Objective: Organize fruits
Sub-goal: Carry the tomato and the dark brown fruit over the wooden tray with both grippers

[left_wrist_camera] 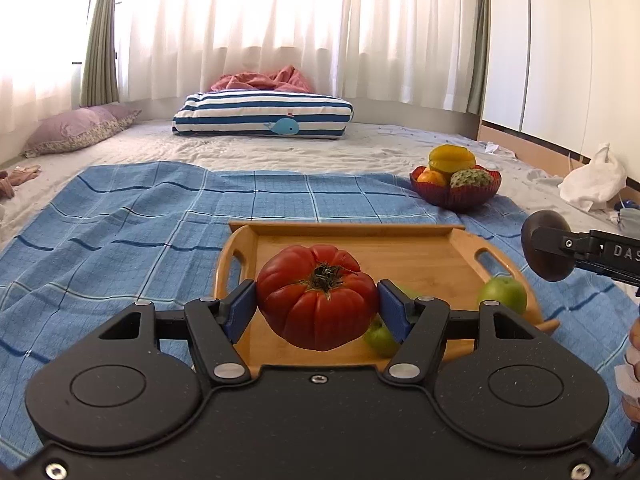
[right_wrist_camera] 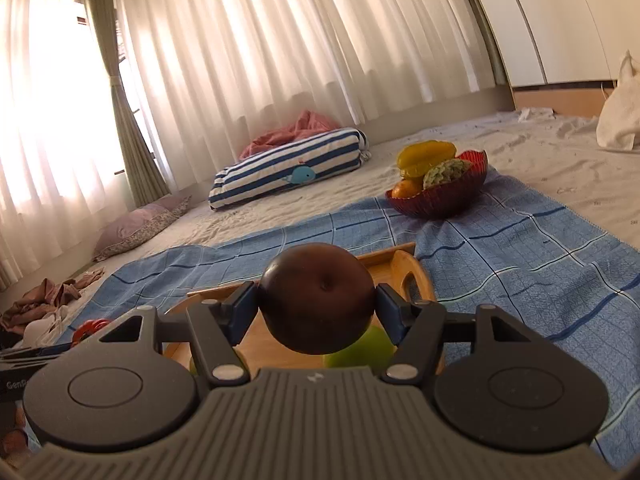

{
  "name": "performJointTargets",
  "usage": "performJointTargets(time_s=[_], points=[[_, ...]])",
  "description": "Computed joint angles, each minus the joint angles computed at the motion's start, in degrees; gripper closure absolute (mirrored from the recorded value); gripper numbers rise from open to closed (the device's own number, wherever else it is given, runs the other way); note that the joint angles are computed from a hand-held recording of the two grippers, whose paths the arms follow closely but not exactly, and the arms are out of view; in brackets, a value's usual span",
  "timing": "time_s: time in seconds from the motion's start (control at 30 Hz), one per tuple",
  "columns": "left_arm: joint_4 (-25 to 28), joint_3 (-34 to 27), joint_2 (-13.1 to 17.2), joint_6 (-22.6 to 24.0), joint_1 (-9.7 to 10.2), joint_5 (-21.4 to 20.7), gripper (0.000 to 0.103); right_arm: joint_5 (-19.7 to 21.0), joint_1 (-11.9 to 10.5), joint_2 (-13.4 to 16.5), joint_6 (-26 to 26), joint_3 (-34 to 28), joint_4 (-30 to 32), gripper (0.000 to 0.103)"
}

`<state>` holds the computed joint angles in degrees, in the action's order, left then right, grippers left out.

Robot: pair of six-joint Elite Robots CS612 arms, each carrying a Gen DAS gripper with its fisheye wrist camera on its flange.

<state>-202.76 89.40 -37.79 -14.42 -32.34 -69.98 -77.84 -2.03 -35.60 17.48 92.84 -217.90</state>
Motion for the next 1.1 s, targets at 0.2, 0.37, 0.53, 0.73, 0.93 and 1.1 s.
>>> performJointTargets(time_s=[0.2, 0.37, 0.53, 0.73, 0.93, 1.1], points=[[4.9, -3.6, 1.1, -2.1, 1.43, -3.3, 0.040, -0.5, -0.2, 0.5, -1.2, -3.8, 7.5, 0.037], [9.9, -6.1, 2.0, -3.9, 2.22, -4.3, 0.040, -0.5, -0.2, 1.2, -3.0, -7.0, 14.2, 0.037], [12.5, -7.3, 2.7, -4.5, 2.45, -4.2, 0.040, -1.2, 0.2, 2.0, -5.5, -9.6, 20.3, 0.037], [14.2, -8.3, 3.3, -4.4, 2.45, -4.5, 0.040, -2.2, 0.7, 2.8, -6.9, -11.9, 24.4, 0.037], [17.2, -9.2, 3.6, -5.6, 2.49, -5.0, 0.040, -3.0, 1.2, 3.2, -8.2, -13.1, 26.6, 0.037], [19.2, -9.7, 3.9, -5.8, 2.49, -5.0, 0.040, -3.0, 1.2, 3.4, -8.4, -13.7, 28.6, 0.037]])
